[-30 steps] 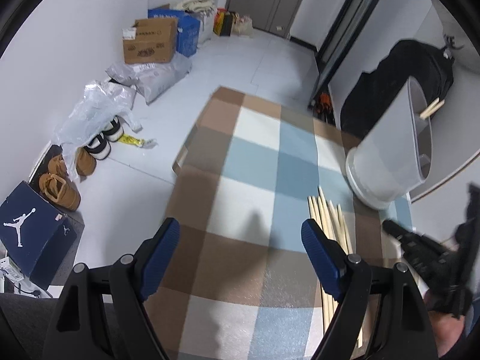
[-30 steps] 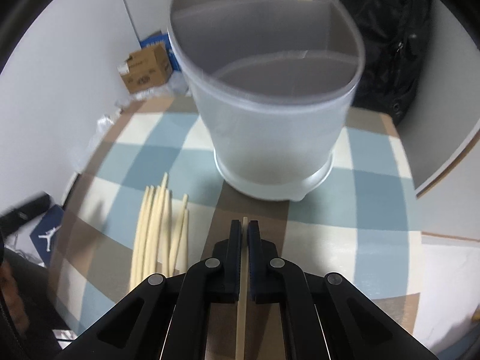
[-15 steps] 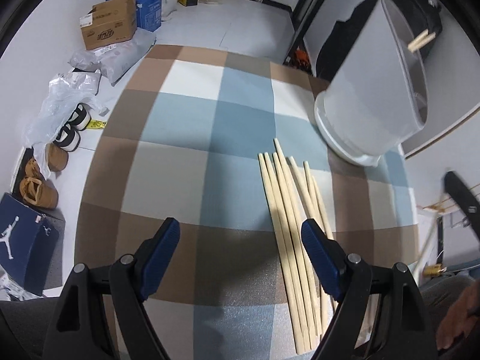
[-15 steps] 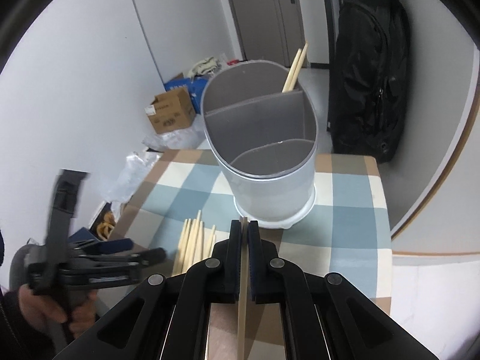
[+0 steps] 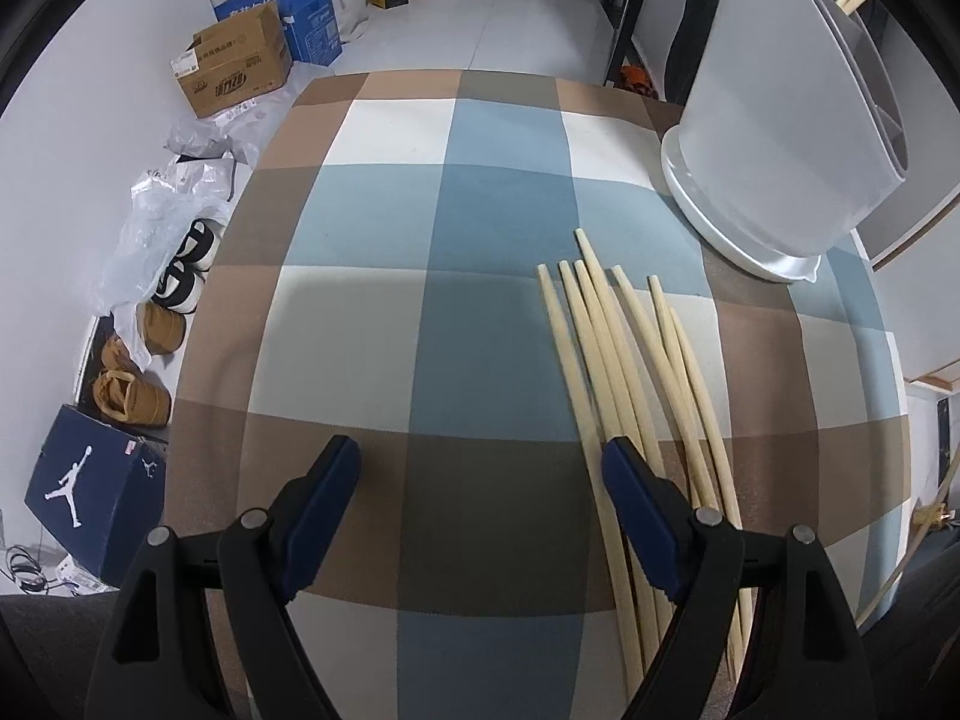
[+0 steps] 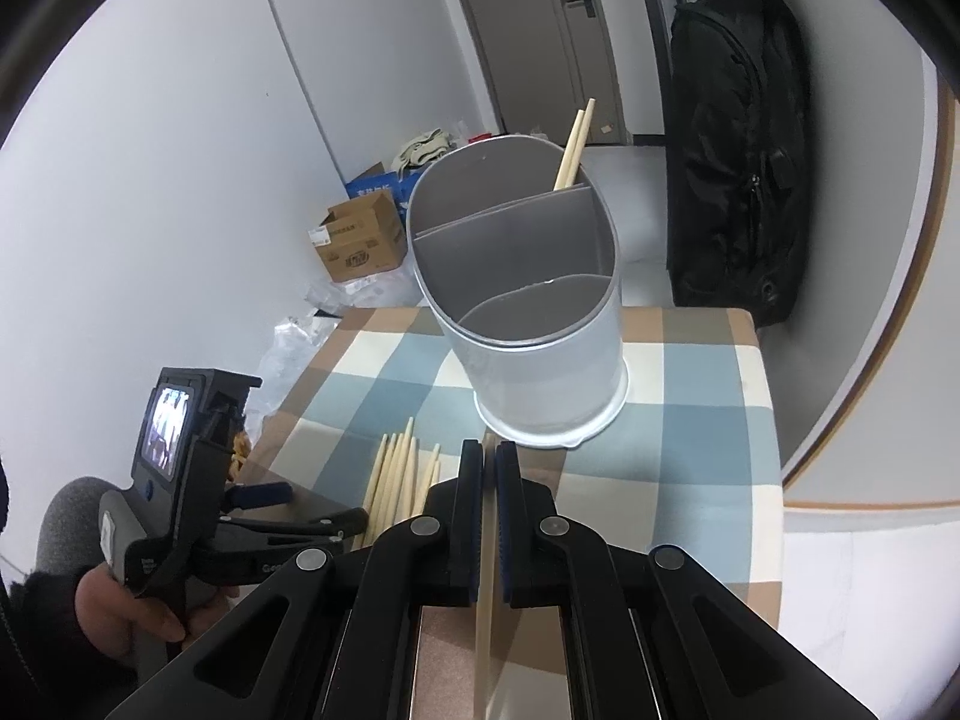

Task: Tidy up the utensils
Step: 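Close the left tool on a chopstick while the right tool holds its chopstick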

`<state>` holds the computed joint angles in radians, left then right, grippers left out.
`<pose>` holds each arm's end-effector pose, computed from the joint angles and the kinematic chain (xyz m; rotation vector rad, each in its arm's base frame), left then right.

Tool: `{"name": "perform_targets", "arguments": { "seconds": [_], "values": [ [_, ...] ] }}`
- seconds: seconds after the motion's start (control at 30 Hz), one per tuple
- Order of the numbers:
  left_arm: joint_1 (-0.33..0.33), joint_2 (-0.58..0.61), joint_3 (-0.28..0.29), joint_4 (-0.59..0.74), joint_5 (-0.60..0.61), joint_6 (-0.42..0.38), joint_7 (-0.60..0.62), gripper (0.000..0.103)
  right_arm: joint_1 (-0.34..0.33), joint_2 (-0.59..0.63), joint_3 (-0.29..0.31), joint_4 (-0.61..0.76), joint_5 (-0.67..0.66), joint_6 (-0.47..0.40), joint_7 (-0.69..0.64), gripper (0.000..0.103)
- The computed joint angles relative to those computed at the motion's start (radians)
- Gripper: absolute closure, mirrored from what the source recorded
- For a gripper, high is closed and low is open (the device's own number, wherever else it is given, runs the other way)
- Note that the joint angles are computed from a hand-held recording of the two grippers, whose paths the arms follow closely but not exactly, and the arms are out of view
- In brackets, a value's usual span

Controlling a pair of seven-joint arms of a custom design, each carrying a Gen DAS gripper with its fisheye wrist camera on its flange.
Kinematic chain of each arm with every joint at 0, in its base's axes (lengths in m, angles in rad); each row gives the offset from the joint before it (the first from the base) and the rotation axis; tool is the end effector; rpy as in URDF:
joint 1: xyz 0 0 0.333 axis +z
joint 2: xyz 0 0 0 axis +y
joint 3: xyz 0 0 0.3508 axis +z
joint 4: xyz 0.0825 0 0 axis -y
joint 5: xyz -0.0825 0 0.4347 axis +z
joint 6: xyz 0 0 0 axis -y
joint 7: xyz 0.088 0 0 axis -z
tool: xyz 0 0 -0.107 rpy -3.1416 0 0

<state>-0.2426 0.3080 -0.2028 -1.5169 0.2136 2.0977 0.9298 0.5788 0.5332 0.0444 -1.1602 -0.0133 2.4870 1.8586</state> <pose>0.6795 -0.2915 0.5380 -2.1958 1.9238 -0.3496 0.6795 0.4745 0.6099 -1.9258 1.3805 -0.3135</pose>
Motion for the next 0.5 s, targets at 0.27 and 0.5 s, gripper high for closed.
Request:
{"name": "perform_targets", "arguments": {
  "seconds": [0.27, 0.5],
  "values": [
    [-0.005, 0.047, 0.007, 0.063, 0.022, -0.031, 0.019, 0.023, -0.014, -0.03, 0.008, -0.052, 0.028, 0.063, 0.002, 0.1],
    [-0.018, 0.064, 0.013, 0.087, 0.046, -0.034, -0.006, 0.027, -0.025, -0.051, 0.016, -0.082, 0.053, 0.095, 0.003, 0.099]
  ]
}}
